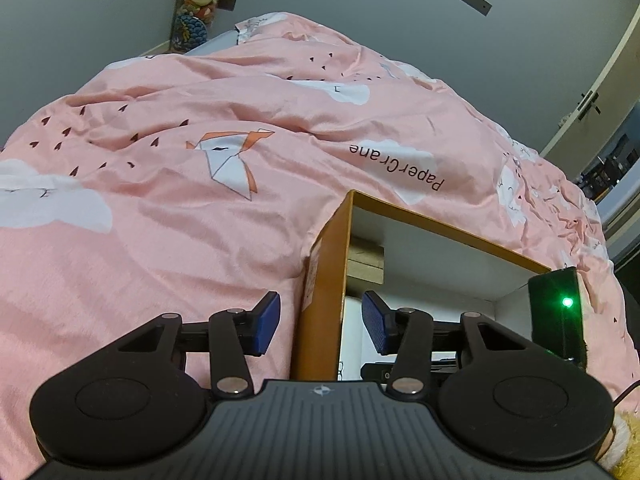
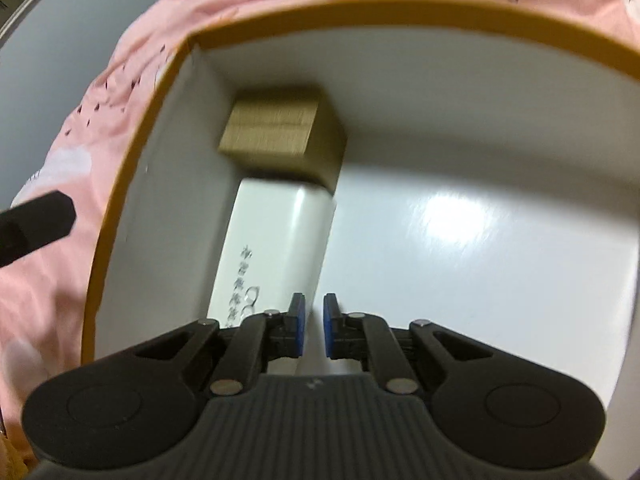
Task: Organize objects
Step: 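Withdraw both grippers back toward the remaining items beside the orange box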
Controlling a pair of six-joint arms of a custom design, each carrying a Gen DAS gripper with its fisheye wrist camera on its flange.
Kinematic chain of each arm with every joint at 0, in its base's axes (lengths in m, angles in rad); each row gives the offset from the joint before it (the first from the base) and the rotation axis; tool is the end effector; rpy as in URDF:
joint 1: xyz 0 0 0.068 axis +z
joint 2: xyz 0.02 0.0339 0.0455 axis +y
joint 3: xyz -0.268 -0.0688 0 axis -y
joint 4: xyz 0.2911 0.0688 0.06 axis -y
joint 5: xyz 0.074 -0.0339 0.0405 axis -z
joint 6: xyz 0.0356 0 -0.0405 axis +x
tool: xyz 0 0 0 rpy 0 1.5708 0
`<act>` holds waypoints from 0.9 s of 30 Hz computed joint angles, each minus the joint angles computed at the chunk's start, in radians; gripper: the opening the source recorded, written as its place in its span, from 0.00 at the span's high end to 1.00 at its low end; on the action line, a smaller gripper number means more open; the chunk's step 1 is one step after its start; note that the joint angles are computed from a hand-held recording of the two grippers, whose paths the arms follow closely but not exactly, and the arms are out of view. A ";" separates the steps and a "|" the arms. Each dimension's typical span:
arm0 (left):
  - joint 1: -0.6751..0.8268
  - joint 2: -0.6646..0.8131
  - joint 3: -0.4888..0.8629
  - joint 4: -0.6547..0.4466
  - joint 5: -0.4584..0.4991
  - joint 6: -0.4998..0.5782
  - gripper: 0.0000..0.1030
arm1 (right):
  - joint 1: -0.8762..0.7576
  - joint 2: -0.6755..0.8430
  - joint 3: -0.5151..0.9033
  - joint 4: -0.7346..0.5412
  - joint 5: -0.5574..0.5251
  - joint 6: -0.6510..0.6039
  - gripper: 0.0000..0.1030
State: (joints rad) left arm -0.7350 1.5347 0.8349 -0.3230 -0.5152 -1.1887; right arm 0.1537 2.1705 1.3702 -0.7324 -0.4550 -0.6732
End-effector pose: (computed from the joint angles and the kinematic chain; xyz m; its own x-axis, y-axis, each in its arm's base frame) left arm 0.2539 -0.2058 0.1501 -0.6009 -0.5453 -0.5845 -0.4410 0.8360 -0.3266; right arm 0.4137 0.0799 0.0617 -0.6760 -0.6715 -0.3036 -0.7361 0.5966 0.3196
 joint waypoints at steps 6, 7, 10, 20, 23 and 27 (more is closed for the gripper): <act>-0.014 -0.004 -0.002 0.005 -0.014 -0.005 0.49 | 0.001 0.004 0.007 -0.021 -0.007 0.012 0.98; -0.018 -0.006 -0.001 0.000 -0.019 -0.001 0.49 | -0.004 0.007 0.013 -0.034 -0.014 0.009 0.97; -0.055 -0.005 0.025 -0.044 -0.069 0.004 0.51 | -0.027 -0.046 -0.030 -0.021 -0.038 -0.015 0.96; -0.284 -0.011 0.092 -0.113 -0.218 0.024 0.51 | -0.373 -0.356 -0.232 -0.146 -0.421 -0.478 0.66; -0.358 0.018 0.118 -0.141 -0.235 -0.006 0.51 | -0.471 -0.386 -0.242 -0.203 -0.431 -0.604 0.65; -0.434 0.067 0.139 -0.154 -0.236 -0.070 0.51 | -0.618 -0.390 -0.257 -0.280 -0.416 -0.744 0.65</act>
State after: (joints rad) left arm -1.1694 1.6014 0.9743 -0.4765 -0.7511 -1.2588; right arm -0.4644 1.7806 1.1130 -1.0127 -0.8705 -1.4177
